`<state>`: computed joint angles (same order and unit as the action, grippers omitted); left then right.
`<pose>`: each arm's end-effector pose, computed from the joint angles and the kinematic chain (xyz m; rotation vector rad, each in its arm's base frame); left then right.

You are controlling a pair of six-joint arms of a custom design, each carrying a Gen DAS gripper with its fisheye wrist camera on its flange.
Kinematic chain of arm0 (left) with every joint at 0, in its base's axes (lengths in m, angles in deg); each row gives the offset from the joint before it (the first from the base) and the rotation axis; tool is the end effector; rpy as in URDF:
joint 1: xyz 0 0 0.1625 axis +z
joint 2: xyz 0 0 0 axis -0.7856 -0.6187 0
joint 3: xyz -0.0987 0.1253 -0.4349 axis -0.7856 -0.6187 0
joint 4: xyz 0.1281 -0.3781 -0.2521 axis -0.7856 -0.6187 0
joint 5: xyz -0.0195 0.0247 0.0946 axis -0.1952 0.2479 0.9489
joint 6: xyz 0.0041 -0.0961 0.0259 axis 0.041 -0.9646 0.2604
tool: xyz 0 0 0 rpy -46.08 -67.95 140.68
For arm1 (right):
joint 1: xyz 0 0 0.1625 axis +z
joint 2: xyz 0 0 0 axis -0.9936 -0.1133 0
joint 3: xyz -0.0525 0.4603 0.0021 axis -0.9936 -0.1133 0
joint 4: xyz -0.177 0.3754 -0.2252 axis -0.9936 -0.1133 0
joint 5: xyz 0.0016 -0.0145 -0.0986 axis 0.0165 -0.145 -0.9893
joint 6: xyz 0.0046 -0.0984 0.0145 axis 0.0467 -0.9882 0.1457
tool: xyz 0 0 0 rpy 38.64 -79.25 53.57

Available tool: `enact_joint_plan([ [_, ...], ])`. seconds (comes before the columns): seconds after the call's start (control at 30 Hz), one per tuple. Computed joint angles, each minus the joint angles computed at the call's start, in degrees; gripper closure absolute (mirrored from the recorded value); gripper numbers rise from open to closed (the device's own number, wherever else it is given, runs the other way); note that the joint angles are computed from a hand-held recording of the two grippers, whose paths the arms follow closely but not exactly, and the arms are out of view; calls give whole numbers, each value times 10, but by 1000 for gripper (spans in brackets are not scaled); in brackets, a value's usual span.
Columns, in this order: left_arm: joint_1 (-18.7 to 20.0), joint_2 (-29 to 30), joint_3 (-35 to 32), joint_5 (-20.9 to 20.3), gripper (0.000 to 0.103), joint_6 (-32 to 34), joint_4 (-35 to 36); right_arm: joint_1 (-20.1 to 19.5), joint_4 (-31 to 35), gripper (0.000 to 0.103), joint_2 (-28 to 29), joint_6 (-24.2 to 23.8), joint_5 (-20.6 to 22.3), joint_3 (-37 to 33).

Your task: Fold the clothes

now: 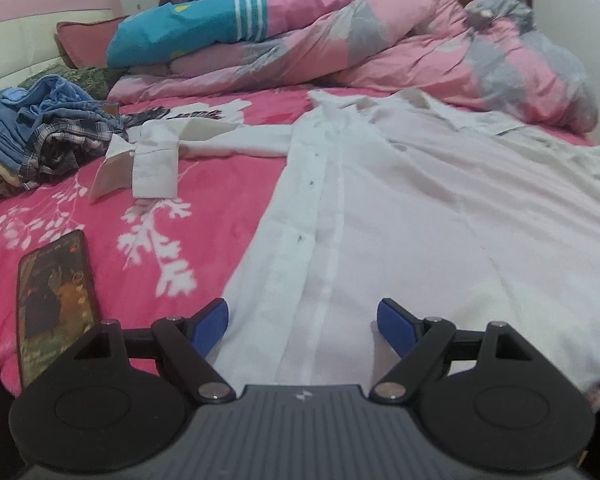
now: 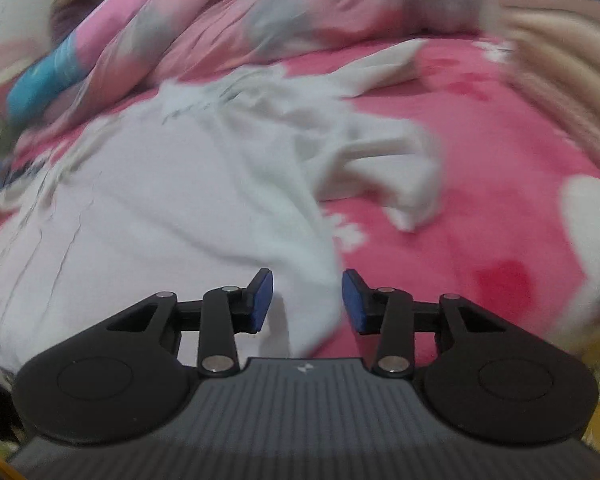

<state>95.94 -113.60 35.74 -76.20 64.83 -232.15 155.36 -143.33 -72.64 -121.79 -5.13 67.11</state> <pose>-0.2780 -0.5858 0.0660 0.2028 2.0626 -1.0987 -0.0900 -0.6959 0.4325 0.4429 -2.4707 1.0240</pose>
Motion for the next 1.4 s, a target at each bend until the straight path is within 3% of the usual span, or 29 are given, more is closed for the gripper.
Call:
enact_joint_plan([
  [0.13,-17,1,27,13,20,42,-70,8,31,63,-20,17,81,34],
  [0.2,-23,7,33,26,21,75,-105,26,50,63,-3,15,106,36],
  [0.33,-28,4,44,38,34,83,-103,64,124,63,51,12,160,16],
  [0.5,-33,2,61,35,47,115,-130,110,252,63,119,42,196,-32],
  [0.67,-25,-6,74,9,63,99,-142,155,309,63,182,64,170,-75],
  [0.83,-18,-10,83,-8,69,98,-172,175,316,63,227,124,180,-116],
  [0.93,-12,-12,87,-14,70,91,-179,183,319,63,246,158,171,-135],
  [1.03,-9,-11,88,-16,70,94,-191,190,318,63,259,183,130,-143],
  [1.27,-4,-7,88,-27,67,118,-212,201,300,63,265,190,91,-140],
  [1.4,-2,-4,86,-31,66,132,-224,204,290,63,271,192,91,-143],
])
